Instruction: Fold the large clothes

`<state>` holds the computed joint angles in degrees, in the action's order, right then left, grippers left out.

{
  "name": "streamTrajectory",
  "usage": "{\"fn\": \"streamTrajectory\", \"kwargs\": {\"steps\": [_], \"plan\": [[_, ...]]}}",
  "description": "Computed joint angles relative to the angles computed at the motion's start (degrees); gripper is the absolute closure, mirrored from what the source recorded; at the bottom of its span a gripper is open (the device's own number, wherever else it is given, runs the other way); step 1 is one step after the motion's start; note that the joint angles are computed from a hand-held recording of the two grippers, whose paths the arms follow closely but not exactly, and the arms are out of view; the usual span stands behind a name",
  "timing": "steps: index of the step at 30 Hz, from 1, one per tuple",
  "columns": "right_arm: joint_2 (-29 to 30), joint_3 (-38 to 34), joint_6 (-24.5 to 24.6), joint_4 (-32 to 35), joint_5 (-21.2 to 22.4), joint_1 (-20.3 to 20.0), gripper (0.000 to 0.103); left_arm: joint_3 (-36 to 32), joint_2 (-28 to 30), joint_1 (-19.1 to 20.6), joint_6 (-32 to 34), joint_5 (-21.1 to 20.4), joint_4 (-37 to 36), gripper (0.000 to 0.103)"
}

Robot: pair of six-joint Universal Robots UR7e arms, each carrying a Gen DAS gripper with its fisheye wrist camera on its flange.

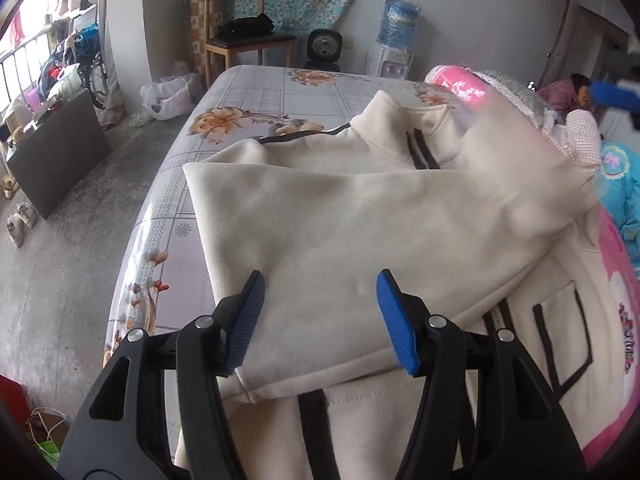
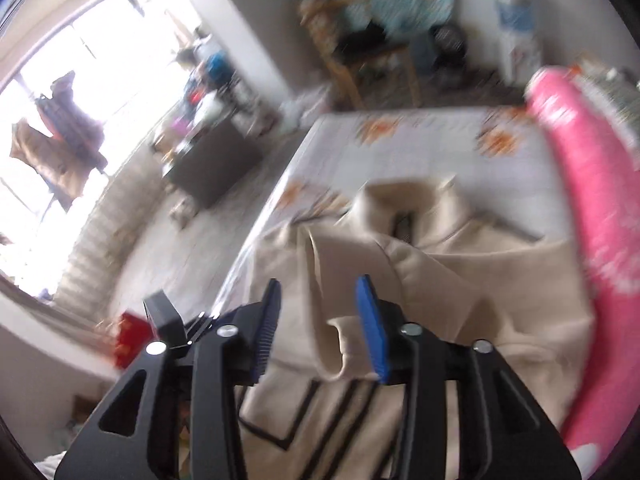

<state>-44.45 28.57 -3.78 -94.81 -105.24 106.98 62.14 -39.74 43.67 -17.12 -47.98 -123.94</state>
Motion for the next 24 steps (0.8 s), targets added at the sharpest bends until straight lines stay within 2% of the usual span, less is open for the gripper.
{"fn": "streamTrajectory", "kwargs": {"steps": [3, 6, 8, 10, 13, 16, 18, 20, 21, 22, 24], "plan": [[-4.5, 10.2, -0.9, -6.3, 3.5, -1.2, 0.056, 1.4, -2.6, 0.6, -0.7, -7.9, 0.5, 0.048], [-10.9, 20.7, -1.1, -13.7, 3.8, -3.0, 0.054, 1.2, -3.3, 1.4, -0.7, -15.0, 0.3, 0.048], [-14.1, 26.3, -1.3, -18.9, 1.0, -3.7, 0.054, -0.4, -2.3, 2.2, -1.7, -19.3, -0.4, 0.048], [-18.2, 33.9, -3.1, -25.2, -4.8, -4.4, 0.054, -3.5, 0.0, 3.4, -4.3, -23.3, -0.2, 0.048], [-22.2, 43.0, -6.6, -31.2, -13.4, -5.5, 0.054, -12.4, 6.1, 5.7, -10.5, -29.2, 4.1, 0.048], [-25.6, 50.8, -8.6, -36.5, -18.0, -6.7, 0.054, -20.6, 11.8, 7.0, -15.6, -30.7, 8.9, 0.050], [-27.3, 54.5, -9.4, -39.7, -18.9, -7.5, 0.054, -24.6, 14.6, 7.3, -17.9, -29.9, 11.7, 0.050], [-28.4, 57.3, -9.7, -42.3, -19.6, -8.2, 0.054, -26.0, 15.7, 6.7, -18.2, -27.8, 11.6, 0.051], [-29.1, 58.6, -9.9, -43.4, -19.6, -8.5, 0.054, -27.6, 16.7, 6.3, -18.2, -26.1, 13.1, 0.057], [-29.3, 59.3, -9.9, -44.3, -19.5, -8.7, 0.054, -29.1, 17.7, 5.8, -18.3, -24.0, 14.8, 0.072], [-29.5, 60.2, -10.3, -45.9, -18.7, -9.1, 0.054, -32.6, 19.8, 5.3, -17.7, -21.6, 18.3, 0.095]]}}
